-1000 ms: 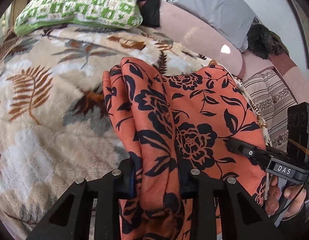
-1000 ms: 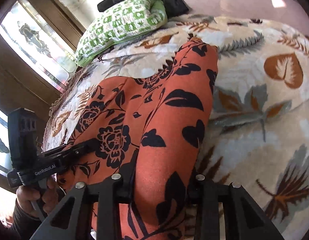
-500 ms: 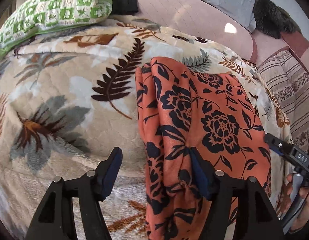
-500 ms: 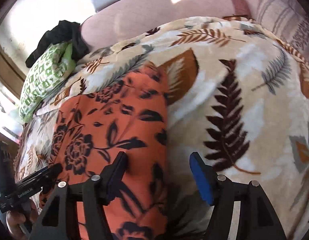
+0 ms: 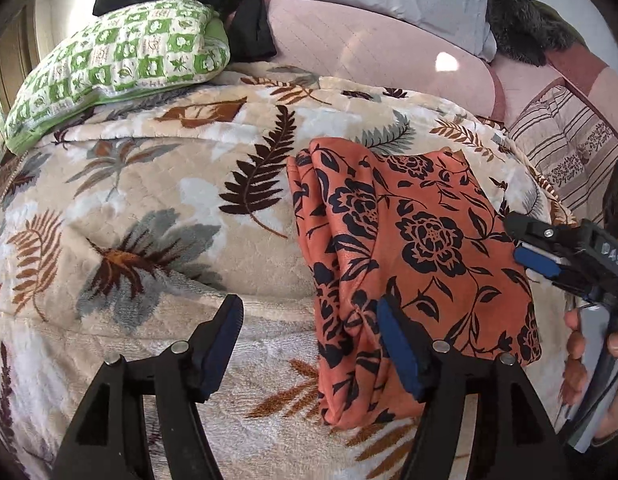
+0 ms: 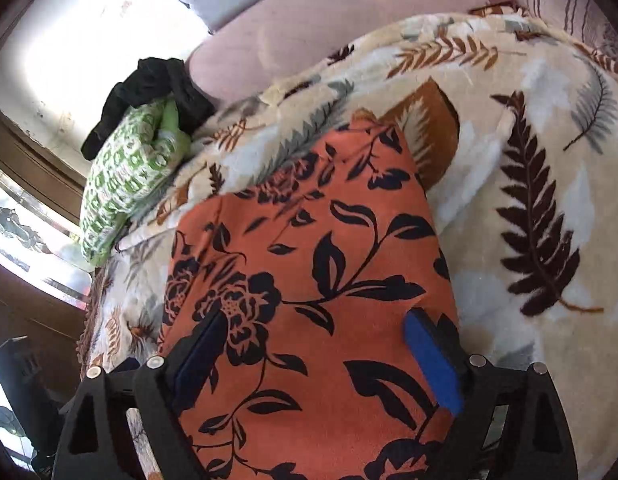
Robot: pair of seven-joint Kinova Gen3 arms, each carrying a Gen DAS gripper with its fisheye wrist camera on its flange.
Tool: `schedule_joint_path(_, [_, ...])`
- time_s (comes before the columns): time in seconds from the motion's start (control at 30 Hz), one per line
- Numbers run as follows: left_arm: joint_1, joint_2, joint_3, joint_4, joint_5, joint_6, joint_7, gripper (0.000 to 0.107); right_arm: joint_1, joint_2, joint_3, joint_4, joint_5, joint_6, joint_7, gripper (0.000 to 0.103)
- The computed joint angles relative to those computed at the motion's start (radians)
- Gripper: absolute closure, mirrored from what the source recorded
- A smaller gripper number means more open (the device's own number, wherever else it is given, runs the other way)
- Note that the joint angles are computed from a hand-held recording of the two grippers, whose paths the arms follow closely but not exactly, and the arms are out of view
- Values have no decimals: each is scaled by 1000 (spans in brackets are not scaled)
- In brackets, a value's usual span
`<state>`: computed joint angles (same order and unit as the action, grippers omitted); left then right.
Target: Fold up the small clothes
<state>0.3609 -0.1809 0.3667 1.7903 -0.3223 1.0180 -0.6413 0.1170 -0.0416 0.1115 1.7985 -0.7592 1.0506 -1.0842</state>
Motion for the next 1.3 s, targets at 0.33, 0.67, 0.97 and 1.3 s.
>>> schedule_joint_path(0.33, [-4, -106, 131, 9, -58, 128, 143, 22, -31, -346, 75, 155, 139, 14, 19, 11])
schedule_joint_path(0.67, [-33, -62, 389, -65, -99, 358, 356, 20, -80, -574, 105, 300, 330, 42, -49, 11])
schedule_joint_path(0.97, [68, 46, 522, -198, -270, 540, 489, 20, -115, -591, 21, 188, 510, 89, -191, 0])
schedule_joint_path(1.3, [200, -9, 387, -207, -270, 495, 477, 19, -170, -569, -66, 83, 624, 146, -297, 0])
